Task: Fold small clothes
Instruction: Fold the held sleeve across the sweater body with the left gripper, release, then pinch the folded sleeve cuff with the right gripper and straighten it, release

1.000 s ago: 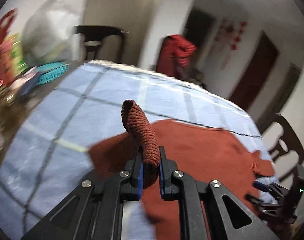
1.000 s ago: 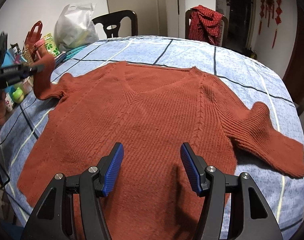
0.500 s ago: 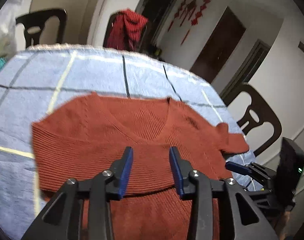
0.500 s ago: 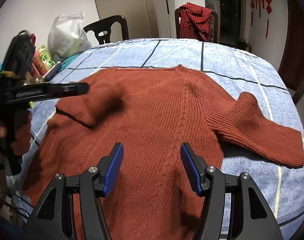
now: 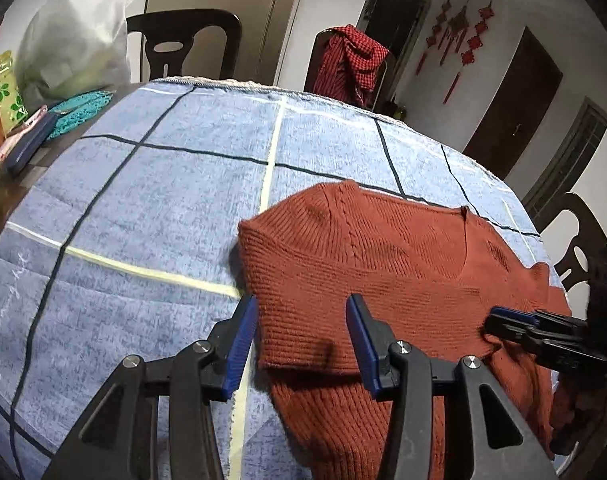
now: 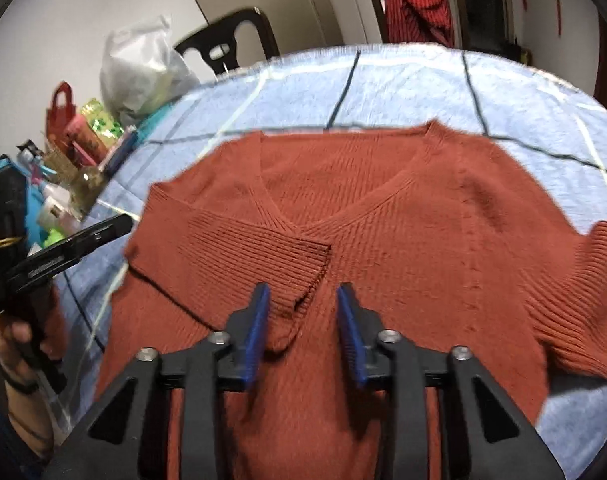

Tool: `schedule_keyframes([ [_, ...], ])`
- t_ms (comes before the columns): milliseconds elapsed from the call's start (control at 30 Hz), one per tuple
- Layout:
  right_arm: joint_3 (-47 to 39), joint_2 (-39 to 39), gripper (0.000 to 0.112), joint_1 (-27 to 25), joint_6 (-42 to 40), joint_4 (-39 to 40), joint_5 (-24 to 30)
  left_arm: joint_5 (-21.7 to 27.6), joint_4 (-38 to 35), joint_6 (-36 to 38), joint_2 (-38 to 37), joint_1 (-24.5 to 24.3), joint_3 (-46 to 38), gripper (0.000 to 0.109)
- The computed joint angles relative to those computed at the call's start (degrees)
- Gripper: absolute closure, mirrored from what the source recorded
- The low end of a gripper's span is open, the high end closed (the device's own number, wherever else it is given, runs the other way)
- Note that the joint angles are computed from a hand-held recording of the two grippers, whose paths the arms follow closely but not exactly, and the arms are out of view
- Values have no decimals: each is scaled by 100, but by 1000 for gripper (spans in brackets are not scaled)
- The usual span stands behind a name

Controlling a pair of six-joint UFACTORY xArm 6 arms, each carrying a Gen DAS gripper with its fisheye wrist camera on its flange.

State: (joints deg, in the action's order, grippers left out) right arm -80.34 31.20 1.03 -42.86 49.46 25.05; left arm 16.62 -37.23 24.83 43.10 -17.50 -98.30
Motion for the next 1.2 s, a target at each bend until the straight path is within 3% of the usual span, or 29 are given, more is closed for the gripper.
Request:
schedule_keyframes([
  [100,-86,85,92,63,97,-219,-39,-47,-68,104,-4,-30,13,60],
  [167,-129,83,107,60,-1,-212,13,-44,-180,218,-16,-39,18,60],
  [233,-186,59,109,36,-227,-51,65,-36,-233,279,20,-60,-63,60],
  [433,-487,82,109,-45,-563,297,-44,-94,-212,335,175,-115,-342,60],
  [567,-944,526,108,-207,12,-37,271,127,661,-393,525,-89,-692,60],
  [667,-859,549,108,-231,308,-236,78,282,979,-688,605,-59,-731,60],
  [767,-501,229,107,-179,-281,295,-200,136,472,-189,361,-83,-427,60],
  [867,-347,58,107,-71,-734,579,-371,-79,592,-203,300,-124,-366,60],
  [1067,-841,633,107,-53,-143,-242,-47,398,1616,-1000,918,-100,-1256,60],
  [1200,-464,350,106,1,-89,-373,-385,333,1729,-1000,833,-109,-1089,60],
])
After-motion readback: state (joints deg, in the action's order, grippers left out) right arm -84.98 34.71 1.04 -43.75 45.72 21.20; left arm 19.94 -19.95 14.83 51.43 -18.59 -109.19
